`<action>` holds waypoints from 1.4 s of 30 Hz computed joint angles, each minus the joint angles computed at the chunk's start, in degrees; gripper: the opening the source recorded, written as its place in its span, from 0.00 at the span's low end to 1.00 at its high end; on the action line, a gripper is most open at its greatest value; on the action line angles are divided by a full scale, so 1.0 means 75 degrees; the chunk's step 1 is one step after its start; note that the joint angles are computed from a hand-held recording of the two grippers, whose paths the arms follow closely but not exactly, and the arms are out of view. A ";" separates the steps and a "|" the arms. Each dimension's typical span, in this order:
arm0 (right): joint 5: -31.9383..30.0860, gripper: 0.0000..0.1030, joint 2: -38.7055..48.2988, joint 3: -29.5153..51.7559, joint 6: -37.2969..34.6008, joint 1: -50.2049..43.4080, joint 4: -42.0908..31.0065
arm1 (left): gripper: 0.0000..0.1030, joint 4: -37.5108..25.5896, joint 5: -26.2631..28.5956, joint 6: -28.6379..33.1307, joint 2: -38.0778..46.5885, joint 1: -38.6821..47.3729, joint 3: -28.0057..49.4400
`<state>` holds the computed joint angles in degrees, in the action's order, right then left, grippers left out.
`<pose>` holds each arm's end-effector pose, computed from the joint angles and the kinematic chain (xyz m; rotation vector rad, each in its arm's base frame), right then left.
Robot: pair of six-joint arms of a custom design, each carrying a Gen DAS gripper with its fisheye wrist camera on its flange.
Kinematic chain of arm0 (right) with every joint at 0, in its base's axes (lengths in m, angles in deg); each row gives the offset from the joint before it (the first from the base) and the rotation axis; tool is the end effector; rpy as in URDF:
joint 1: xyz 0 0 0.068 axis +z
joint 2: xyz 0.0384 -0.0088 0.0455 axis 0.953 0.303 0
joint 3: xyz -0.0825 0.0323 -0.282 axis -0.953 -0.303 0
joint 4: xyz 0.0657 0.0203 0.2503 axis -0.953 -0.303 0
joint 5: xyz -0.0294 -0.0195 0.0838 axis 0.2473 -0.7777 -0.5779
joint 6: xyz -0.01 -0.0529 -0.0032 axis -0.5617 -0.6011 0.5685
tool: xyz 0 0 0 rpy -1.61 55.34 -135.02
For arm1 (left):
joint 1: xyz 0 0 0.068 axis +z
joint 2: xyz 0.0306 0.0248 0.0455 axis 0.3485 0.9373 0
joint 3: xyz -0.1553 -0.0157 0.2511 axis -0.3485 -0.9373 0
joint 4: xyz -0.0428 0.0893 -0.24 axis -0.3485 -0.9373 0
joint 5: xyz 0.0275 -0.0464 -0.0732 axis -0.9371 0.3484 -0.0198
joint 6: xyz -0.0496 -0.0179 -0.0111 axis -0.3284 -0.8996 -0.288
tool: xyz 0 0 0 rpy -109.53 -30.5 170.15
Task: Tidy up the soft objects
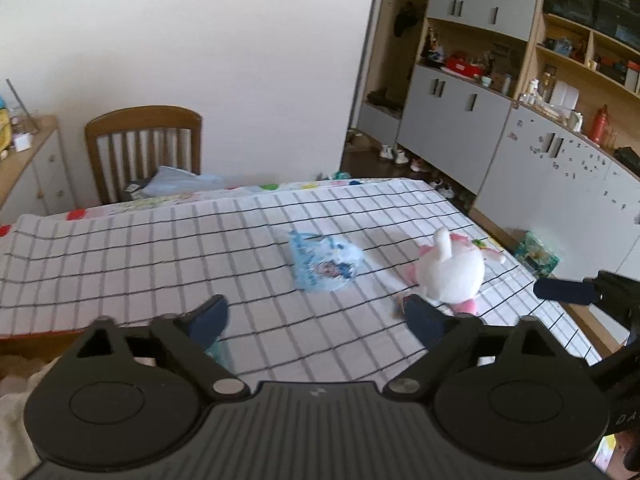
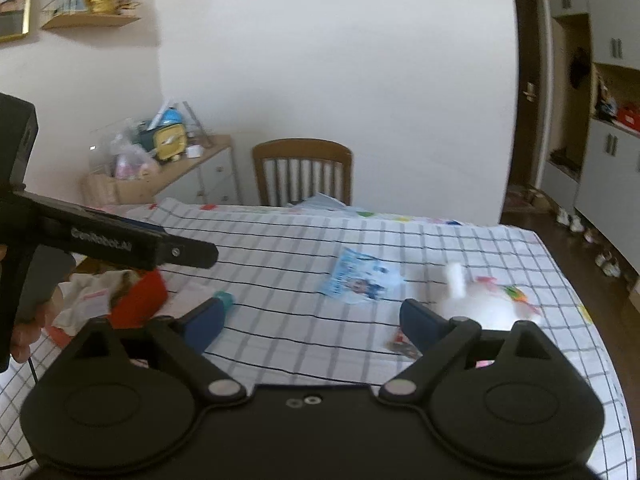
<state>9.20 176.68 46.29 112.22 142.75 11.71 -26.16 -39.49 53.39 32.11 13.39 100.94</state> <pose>0.1253 0.2643 0.1509 0.1671 2.1054 0.0410 0.3000 -0.0568 0.1728 0.8000 2.1329 -0.5773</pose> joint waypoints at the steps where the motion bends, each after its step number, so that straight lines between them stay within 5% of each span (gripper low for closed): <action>1: -0.0014 0.92 -0.0048 -0.0143 0.0093 -0.0050 0.0023 | 0.99 0.0124 -0.0068 -0.0084 0.0066 -0.0126 0.0021; 9: -0.0350 0.92 0.0000 -0.1024 0.0031 -0.0726 0.0869 | 0.99 0.0705 -0.0698 -0.0903 0.1306 -0.1178 0.0948; 24: -0.1356 0.88 0.1208 -0.1491 -0.1518 -0.2117 0.3190 | 0.99 -0.0008 -0.1473 -0.1389 0.4084 -0.2376 0.3878; 33: -0.2110 0.86 0.1970 -0.1341 -0.1994 -0.2692 0.3932 | 0.99 -0.0832 -0.1573 -0.0933 0.5682 -0.2551 0.5596; 42: -0.2419 0.77 0.2548 -0.0885 -0.2317 -0.3090 0.3875 | 0.99 -0.0599 -0.2078 -0.0413 0.6186 -0.2638 0.5763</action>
